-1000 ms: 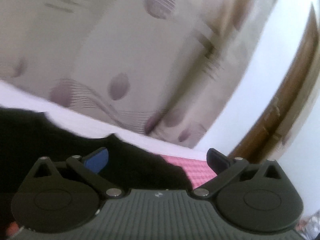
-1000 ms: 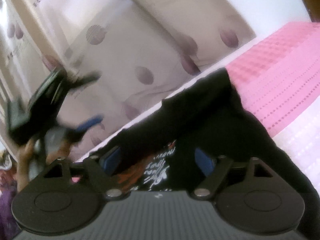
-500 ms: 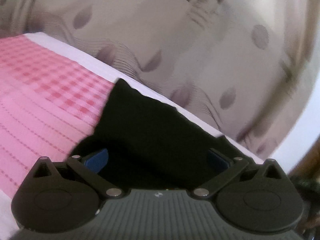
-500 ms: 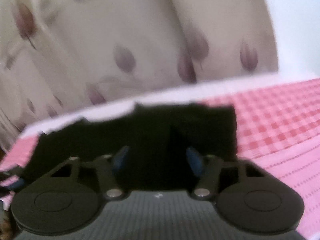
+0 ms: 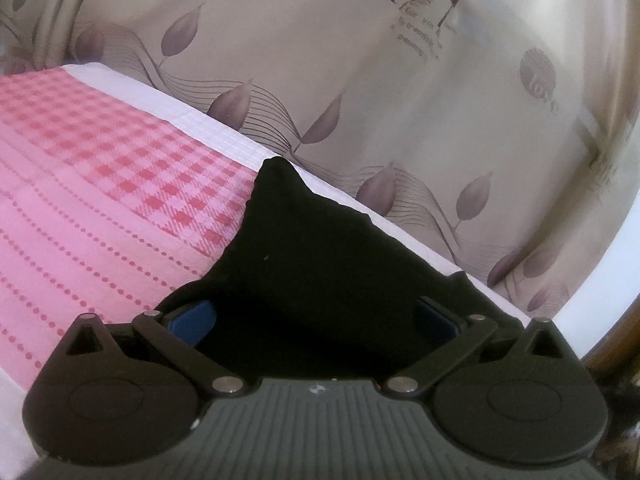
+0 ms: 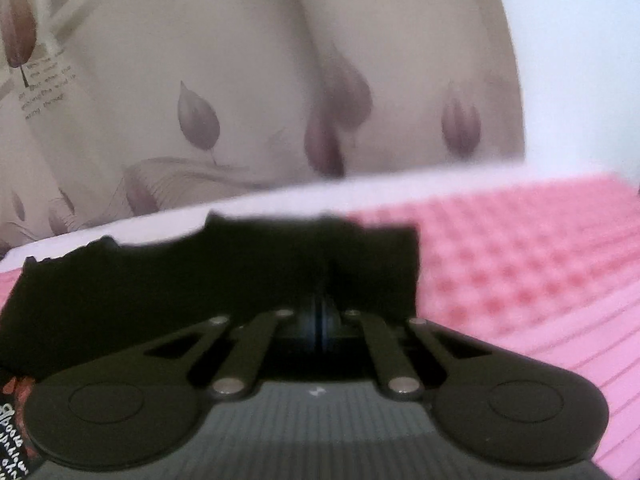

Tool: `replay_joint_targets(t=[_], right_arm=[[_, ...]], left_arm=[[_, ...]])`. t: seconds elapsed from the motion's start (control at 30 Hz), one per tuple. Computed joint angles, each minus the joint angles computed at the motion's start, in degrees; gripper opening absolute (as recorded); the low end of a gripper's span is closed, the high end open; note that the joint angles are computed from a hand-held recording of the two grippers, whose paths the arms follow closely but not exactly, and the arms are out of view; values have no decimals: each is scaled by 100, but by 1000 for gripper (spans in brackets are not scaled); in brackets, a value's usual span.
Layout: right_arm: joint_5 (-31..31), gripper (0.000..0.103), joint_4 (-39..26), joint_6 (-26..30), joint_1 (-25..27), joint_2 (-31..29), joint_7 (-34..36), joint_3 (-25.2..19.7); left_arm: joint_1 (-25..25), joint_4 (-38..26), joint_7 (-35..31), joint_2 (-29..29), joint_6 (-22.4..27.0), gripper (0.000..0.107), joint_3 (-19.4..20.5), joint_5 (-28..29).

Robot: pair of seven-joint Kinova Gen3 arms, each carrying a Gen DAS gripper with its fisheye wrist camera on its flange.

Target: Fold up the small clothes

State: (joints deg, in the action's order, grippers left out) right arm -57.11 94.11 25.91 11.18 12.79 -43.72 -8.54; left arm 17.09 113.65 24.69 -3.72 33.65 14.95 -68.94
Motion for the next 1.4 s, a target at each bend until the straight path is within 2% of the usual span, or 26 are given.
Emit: replay_joint_targets(t=[0.07, 0.2, 0.3, 0.37, 0.43, 0.47, 0.5, 0.53, 0.57, 0.6, 0.67, 0.73, 0.83, 0.9, 0.97, 1.03, 1.07, 1.1, 1.17, 1.27, 1.33, 1.4], right_arm=[[-466, 5, -17, 253, 0, 41, 275, 176], [-1398, 6, -121, 1038, -379, 287, 431, 1073], [-2097, 8, 272, 1396, -49, 58, 183, 1148], [-2474, 9, 802, 1760, 142, -389, 361, 1370], [-2485, 11, 1333, 2225, 616, -870, 614, 1321], [-2350, 21, 1598, 2458, 881, -1128, 738, 1274], [-2242, 41, 1863, 2691, 1117, -1393, 947, 1277], [-2201, 54, 2118, 2924, 1317, -1653, 1176, 1386], [-2071, 77, 2364, 3157, 1438, -1880, 1408, 1600], [-1855, 81, 2505, 3390, 1523, -2044, 1564, 1799], [-1400, 81, 2716, 3856, 1825, -2308, 1759, 2096], [-1075, 81, 2776, 4303, 2322, -2455, 1882, 2089], [-786, 80, 2748, 4712, 3035, -2509, 2052, 1724], [-538, 79, 2703, 4808, 3112, -2549, 2020, 1606], [-491, 79, 2811, 4964, 2917, -2590, 2170, 1786], [-515, 58, 2883, 4916, 2780, -2702, 2180, 1749], [-458, 24, 2916, 4780, 2741, -2790, 2097, 1665], [-398, 18, 2940, 4738, 2715, -2854, 1977, 1657], [-404, 13, 2999, 4933, 2555, -2841, 1738, 1926], [-629, 10, 3391, 5631, 2520, -2911, 1507, 2719], [-573, 9, 3541, 6078, 2557, -2830, 1502, 3188], [-320, 10, 3466, 6230, 2677, -2586, 1449, 3279]], left_arm=[[6, -11, -8, 12, 26, 103, 1, 10], [62, -113, -257, 57, 158, 103, -3, 174], [23, -189, -637, 41, 162, 103, 0, 464], [352, -263, -1103, 2, 93, 103, -413, 831], [810, -260, -1569, -77, -126, 103, -944, 1103], [1074, -242, -1802, -133, -248, 102, -1209, 1238], [1339, -209, -2035, -246, -282, 102, -1393, 1385], [1605, -129, -2268, -419, -346, 102, -1570, 1533], [1838, 4, -2501, -662, -420, 103, -1670, 1673], [1966, 84, -2734, -853, -399, 103, -1665, 1839], [2000, 178, -3200, -1193, -80, 103, -1335, 2177], [1709, 232, -3602, -1489, 245, 103, -805, 2548], [1182, 414, -3910, -2045, 617, 103, -8, 2983], [670, 447, -4314, -2409, 839, 103, 501, 3403], [367, 450, -4667, -2703, 1054, 103, 768, 3795], [376, 477, -4838, -2924, 1209, 103, 772, 4077], [358, 496, -4903, -3015, 1264, 103, 771, 4204], [302, 500, -4954, -3089, 1363, 103, 808, 4313], [220, 486, -5081, -3211, 1536, 103, 783, 4547], [311, 590, -5316, -3535, 1516, 103, 462, 4953], [339, 665, -5504, -3754, 1538, 103, 343, 5126], [381, 712, -5747, -3835, 1607, 103, 236, 5280]])
